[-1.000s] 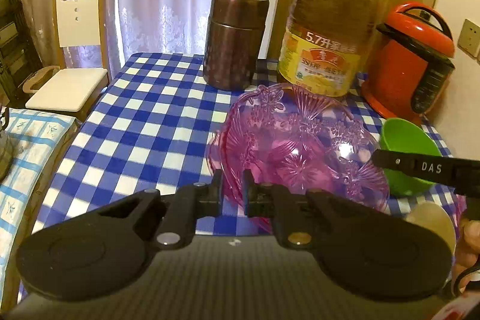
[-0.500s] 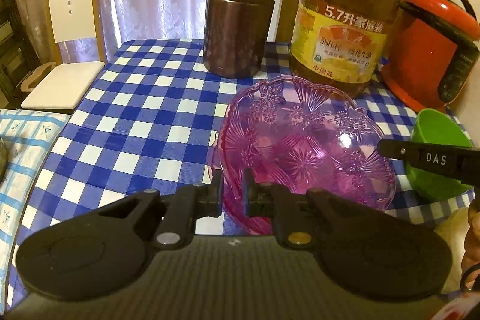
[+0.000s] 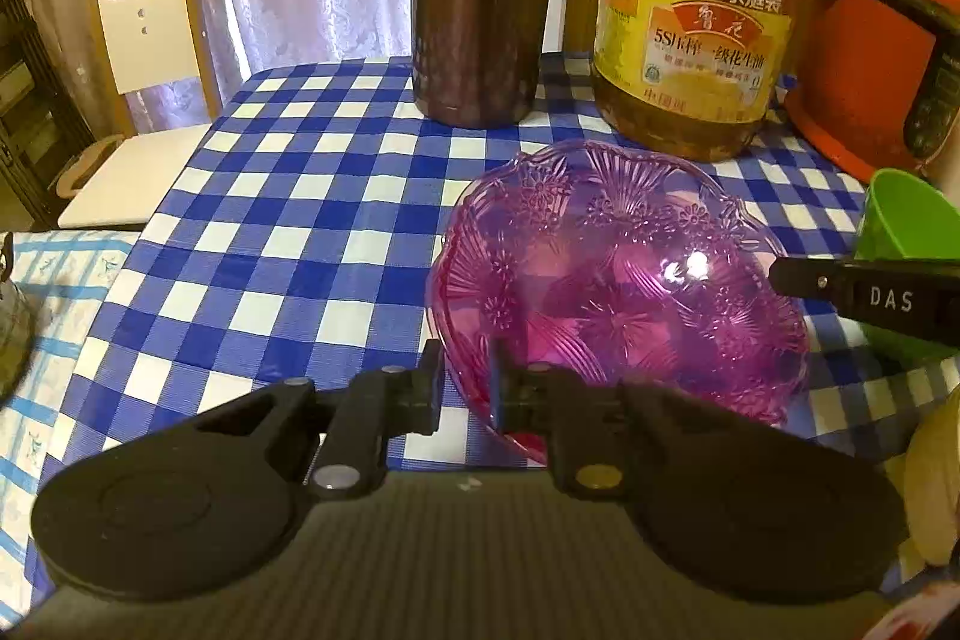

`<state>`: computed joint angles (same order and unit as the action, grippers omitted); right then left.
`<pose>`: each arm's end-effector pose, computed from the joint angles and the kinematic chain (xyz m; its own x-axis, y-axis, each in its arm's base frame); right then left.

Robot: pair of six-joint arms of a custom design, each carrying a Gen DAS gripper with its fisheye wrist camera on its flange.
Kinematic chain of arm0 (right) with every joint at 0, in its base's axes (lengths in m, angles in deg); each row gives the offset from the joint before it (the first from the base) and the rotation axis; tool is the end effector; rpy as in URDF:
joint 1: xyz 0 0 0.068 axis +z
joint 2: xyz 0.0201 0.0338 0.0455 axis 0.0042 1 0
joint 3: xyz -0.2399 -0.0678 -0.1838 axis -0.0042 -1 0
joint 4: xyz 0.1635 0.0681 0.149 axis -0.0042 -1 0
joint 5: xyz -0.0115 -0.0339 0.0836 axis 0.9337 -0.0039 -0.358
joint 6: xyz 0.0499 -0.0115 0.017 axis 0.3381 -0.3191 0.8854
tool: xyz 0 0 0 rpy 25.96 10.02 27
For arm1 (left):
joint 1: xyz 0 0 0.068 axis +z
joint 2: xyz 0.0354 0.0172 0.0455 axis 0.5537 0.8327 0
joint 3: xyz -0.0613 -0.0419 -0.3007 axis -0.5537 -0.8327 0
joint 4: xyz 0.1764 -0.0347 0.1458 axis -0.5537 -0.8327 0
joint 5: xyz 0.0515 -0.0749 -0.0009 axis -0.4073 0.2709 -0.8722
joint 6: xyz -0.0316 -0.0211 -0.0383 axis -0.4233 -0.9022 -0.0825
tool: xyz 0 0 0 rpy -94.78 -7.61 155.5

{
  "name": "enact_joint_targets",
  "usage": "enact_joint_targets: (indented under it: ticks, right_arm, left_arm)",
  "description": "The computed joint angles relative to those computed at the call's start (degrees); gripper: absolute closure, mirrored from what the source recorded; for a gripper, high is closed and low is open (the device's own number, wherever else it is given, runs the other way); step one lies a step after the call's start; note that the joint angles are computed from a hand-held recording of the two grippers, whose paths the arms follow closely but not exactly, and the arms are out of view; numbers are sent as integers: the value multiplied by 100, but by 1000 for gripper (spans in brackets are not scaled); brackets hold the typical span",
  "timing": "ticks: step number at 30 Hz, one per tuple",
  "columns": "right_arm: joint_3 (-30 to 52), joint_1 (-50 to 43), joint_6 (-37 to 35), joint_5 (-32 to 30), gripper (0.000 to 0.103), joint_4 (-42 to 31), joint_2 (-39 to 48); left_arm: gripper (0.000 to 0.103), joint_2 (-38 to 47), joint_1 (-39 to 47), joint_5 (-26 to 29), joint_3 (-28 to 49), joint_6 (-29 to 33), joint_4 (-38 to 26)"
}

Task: Organize plates and bowls
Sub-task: 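Lift the pink plate with both tools and carry it toward the other pink plate, then lower the pink plate onto the other pink plate and open both tools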

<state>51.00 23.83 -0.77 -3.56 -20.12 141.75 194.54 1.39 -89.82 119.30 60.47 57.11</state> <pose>0.2987 0.1203 0.1687 -0.6393 0.2095 -0.7399 0.0969 0.9765 0.1927 0.3241 -0.1974 0.1937 -0.6781 0.2607 -0.6872 0.3376 0.9410 0.0238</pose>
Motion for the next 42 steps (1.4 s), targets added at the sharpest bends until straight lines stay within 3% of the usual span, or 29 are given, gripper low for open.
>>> enact_joint_targets:
  ticks: [7,11,13,15,16,26,34,42]
  right_arm:
    - [-9,17,-52,15,96,114,132]
    - [-66,-28,-98,-73,94,307,199]
    - [-77,-58,-110,-124,88,352,220]
    - [-145,-64,-75,-120,64,461,187]
    - [-190,-71,-68,-135,60,542,164]
    - [-449,112,36,104,59,415,-450]
    - [-880,742,661,690,59,-636,-1764]
    - [-1100,2305,1957,2099,59,-2831,-3581]
  left_arm:
    - [88,83,-47,-117,-17,117,118]
    - [81,147,-73,-212,-62,240,282]
    - [78,123,-51,-166,-131,192,387]
    - [78,63,-18,-98,-225,96,484]
    - [78,34,-11,-82,-258,72,506]
    - [78,-616,-6,141,-810,-473,751]
    - [78,-1667,-454,241,-1261,-1099,152]
    - [78,-2717,-1567,-329,-1344,-2009,-1164]
